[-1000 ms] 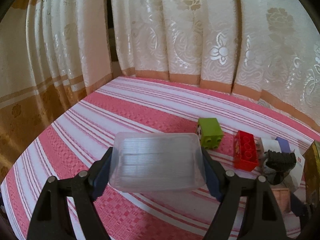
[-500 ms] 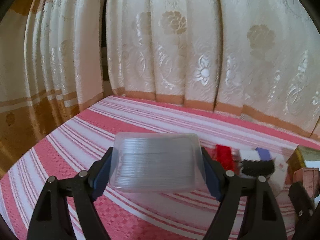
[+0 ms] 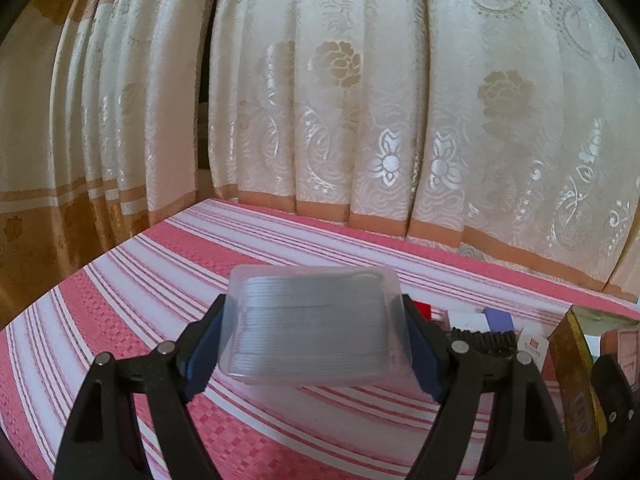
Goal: Organize rigid objects
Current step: 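Carry the clear box and copper package over the gold tray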
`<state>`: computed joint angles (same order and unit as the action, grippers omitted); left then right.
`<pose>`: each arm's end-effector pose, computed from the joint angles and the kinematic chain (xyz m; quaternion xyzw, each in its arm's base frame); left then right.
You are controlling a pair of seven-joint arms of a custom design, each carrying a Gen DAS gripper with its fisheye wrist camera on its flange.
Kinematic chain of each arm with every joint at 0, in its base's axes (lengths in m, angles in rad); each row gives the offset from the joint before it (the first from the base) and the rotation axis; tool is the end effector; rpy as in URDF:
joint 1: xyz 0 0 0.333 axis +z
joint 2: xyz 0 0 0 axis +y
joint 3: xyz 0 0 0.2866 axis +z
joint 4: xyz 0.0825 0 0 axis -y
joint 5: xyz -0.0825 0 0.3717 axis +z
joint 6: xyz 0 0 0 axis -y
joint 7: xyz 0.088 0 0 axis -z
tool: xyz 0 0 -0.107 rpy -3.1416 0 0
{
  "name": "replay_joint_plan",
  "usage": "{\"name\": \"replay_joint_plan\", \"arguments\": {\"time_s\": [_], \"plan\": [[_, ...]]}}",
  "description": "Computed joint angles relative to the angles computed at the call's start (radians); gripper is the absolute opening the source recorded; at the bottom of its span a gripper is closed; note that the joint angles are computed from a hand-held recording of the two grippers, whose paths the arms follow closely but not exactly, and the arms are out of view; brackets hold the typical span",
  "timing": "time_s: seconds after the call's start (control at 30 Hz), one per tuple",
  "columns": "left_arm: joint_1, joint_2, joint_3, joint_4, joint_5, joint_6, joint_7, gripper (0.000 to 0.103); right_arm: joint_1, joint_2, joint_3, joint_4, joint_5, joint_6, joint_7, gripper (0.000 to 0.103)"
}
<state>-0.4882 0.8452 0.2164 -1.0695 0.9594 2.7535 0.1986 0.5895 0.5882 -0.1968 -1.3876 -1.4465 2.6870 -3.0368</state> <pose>0.7184 -0.3035 0.3942 -0.6576 0.5413 -0.3672 0.3738 0.6453 0.3363 0.4082 -0.5693 0.5912 -0.4382 0.3666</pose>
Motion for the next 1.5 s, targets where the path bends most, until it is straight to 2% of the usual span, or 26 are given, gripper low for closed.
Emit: {"name": "replay_joint_plan", "arguments": {"time_s": [0.23, 0.77, 0.97, 1.5], "plan": [[-0.025, -0.007, 0.004, -0.010, 0.020, -0.007, -0.017, 0.081, -0.006, -0.034, -0.007, -0.043, -0.039, 0.001, 0.052, 0.080], [-0.070, -0.006, -0.015, -0.003, 0.064, -0.017, -0.046, 0.081, -0.081, -0.128, 0.050, -0.163, -0.142, -0.040, 0.136, 0.080], [-0.082, 0.015, -0.027, 0.029, 0.047, -0.028, -0.017, 0.081, -0.119, -0.169, 0.074, -0.217, -0.171, -0.057, 0.166, 0.080], [-0.130, 0.064, -0.017, 0.113, 0.043, -0.036, 0.004, 0.081, -0.200, -0.255, 0.117, -0.323, -0.213, -0.086, 0.228, 0.080]]}}
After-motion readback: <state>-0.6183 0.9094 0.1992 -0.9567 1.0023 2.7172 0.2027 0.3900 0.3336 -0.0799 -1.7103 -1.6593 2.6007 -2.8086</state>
